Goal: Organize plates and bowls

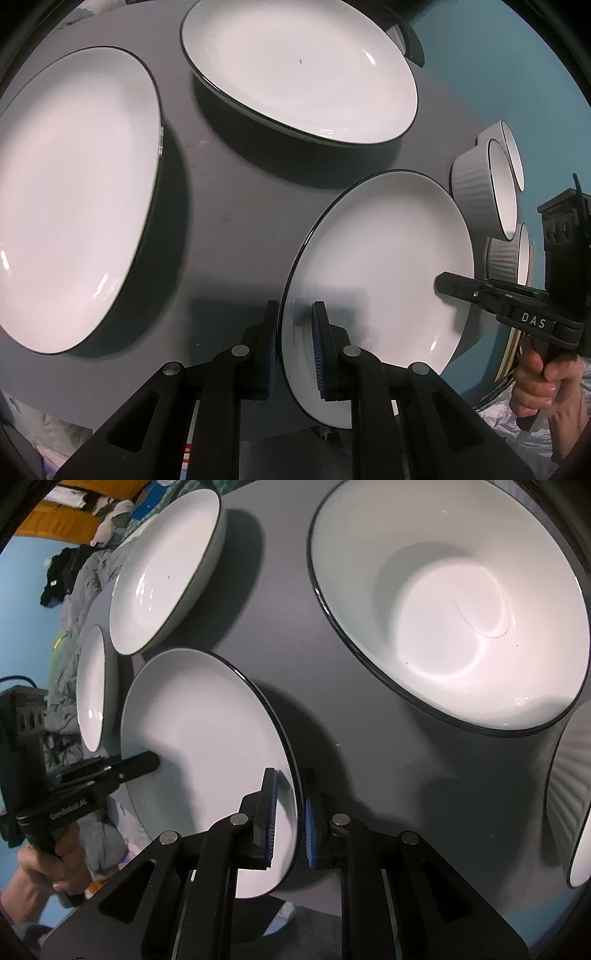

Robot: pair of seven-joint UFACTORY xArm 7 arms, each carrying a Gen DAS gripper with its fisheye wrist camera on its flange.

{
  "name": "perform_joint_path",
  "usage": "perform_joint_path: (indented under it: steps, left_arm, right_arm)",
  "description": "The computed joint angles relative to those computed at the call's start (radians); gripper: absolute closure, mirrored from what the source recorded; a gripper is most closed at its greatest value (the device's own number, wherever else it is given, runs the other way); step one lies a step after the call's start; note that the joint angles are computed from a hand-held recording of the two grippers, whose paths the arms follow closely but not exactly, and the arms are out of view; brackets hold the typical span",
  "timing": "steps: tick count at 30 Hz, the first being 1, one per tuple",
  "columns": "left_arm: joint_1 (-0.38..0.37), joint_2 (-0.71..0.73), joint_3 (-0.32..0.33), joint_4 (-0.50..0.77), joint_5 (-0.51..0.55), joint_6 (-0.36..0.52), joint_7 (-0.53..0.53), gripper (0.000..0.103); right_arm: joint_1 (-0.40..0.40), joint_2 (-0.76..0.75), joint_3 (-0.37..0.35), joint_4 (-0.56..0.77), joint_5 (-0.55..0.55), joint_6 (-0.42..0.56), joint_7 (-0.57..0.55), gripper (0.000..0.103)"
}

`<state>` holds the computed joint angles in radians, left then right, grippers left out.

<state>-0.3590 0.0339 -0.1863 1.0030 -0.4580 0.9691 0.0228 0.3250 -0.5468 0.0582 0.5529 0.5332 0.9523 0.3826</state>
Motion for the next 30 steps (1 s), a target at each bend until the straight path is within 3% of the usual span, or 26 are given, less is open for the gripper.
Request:
perform_joint_path:
  steps: [6, 17, 30]
  left_arm:
    - [0.017, -0.026, 0.018, 0.026, 0.013, 0.041, 0.019, 0.087]
    - [0.046, -0.015, 0.032, 0.106, 0.036, 0.068, 0.018, 0.087]
    - [0.083, 0.186, 0.037, 0.36, 0.117, 0.059, -0.028, 0.086]
  right_arm:
    - [-0.011, -0.025, -0.015, 0.009, -0.001, 0.018, 0.007, 0.09]
    - [-0.019, 0.111, 0.011, 0.151, -0.041, -0.003, 0.0, 0.09]
    - [-0.061, 0.394, 0.021, 0.418, -0.069, -0.044, -0.063, 0.09]
